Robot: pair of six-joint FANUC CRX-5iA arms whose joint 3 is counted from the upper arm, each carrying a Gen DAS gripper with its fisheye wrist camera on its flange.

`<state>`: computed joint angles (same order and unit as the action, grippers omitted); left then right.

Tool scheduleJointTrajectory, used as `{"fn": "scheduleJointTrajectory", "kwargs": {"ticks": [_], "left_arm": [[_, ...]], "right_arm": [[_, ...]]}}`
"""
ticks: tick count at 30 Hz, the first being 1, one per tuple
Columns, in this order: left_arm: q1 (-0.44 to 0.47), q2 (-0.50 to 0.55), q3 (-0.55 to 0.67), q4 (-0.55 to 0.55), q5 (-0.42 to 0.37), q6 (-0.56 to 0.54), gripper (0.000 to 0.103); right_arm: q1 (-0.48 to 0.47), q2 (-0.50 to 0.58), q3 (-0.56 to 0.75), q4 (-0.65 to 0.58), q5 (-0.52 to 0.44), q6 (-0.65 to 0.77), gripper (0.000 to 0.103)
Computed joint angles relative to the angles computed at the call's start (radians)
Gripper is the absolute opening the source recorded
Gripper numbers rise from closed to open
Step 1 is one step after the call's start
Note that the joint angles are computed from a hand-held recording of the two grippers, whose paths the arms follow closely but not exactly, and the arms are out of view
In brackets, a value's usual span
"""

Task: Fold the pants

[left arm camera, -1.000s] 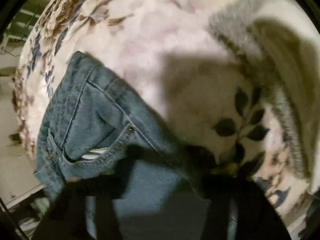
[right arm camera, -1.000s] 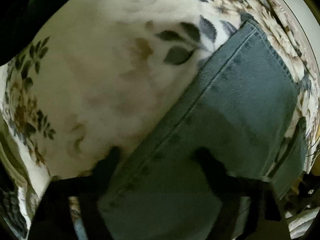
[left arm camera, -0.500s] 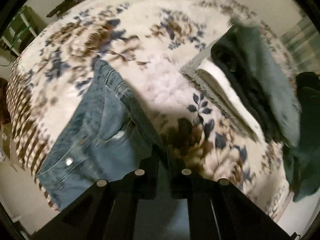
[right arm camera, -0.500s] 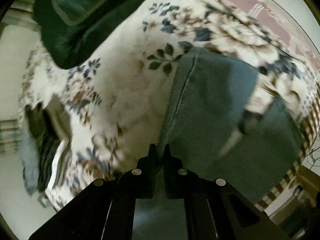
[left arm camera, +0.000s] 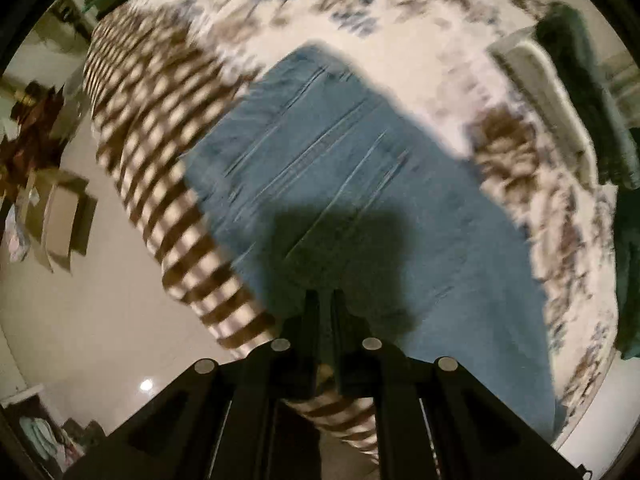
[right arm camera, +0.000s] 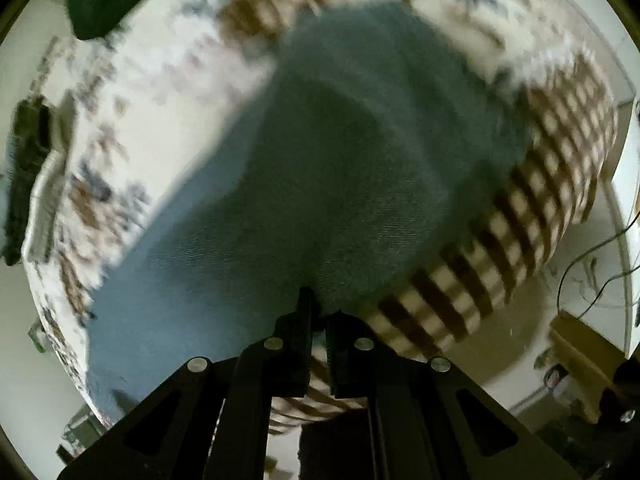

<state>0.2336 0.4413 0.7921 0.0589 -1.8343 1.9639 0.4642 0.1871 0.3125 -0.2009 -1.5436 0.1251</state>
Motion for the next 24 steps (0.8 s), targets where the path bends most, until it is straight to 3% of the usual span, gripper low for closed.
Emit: {"fn": "scheduleJointTrajectory", "kwargs": {"ticks": [4,5,8,10,12,13,17,19,20,21,23,24], "left_arm": [[0.029,-0.054,-0.126,0.047,0.057,-0.001,0.005],[0.037,-0.067,-0.144,0.063,0.081,0.002,0.006],[0.063,-0.11,-0.211,0.111,0.177,-0.006,0.007],[0.076,-0.113,-0.23,0.142,0.234,-0.007,0.018],[0.085,-0.092,-0.239,0.17,0.266,0.0,0.039],[0.091,-0.085,-0.254,0.179,0.284,0.007,0.039],[0.087,-0.035,-0.246,0.149,0.29,0.057,0.039],[0.084,-0.047,-0.269,0.138,0.33,0.077,0.038],[0.08,-0.051,-0.271,0.126,0.333,0.084,0.031],[0.07,-0.048,-0.254,0.087,0.322,0.098,0.016],[0.073,-0.061,-0.264,0.068,0.323,0.096,0.006],[0.088,-0.079,-0.294,0.105,0.333,0.084,0.006]], "right_arm": [[-0.025,-0.115,-0.165,-0.066,0.135,0.003,0.023],[-0.027,-0.157,-0.208,-0.064,0.179,0.002,0.033],[-0.013,-0.288,-0.337,0.016,0.28,-0.071,0.05],[-0.012,-0.358,-0.413,0.065,0.333,-0.13,0.053],[-0.024,-0.423,-0.499,0.097,0.405,-0.198,0.054],[-0.03,-0.439,-0.525,0.108,0.42,-0.226,0.054],[-0.052,-0.476,-0.61,0.133,0.467,-0.298,0.054],[-0.051,-0.476,-0.634,0.133,0.498,-0.307,0.054],[-0.056,-0.468,-0.631,0.119,0.489,-0.291,0.054],[-0.055,-0.458,-0.627,0.115,0.485,-0.285,0.054],[-0.059,-0.444,-0.616,0.11,0.475,-0.267,0.054],[-0.063,-0.441,-0.609,0.1,0.467,-0.262,0.054]]}}
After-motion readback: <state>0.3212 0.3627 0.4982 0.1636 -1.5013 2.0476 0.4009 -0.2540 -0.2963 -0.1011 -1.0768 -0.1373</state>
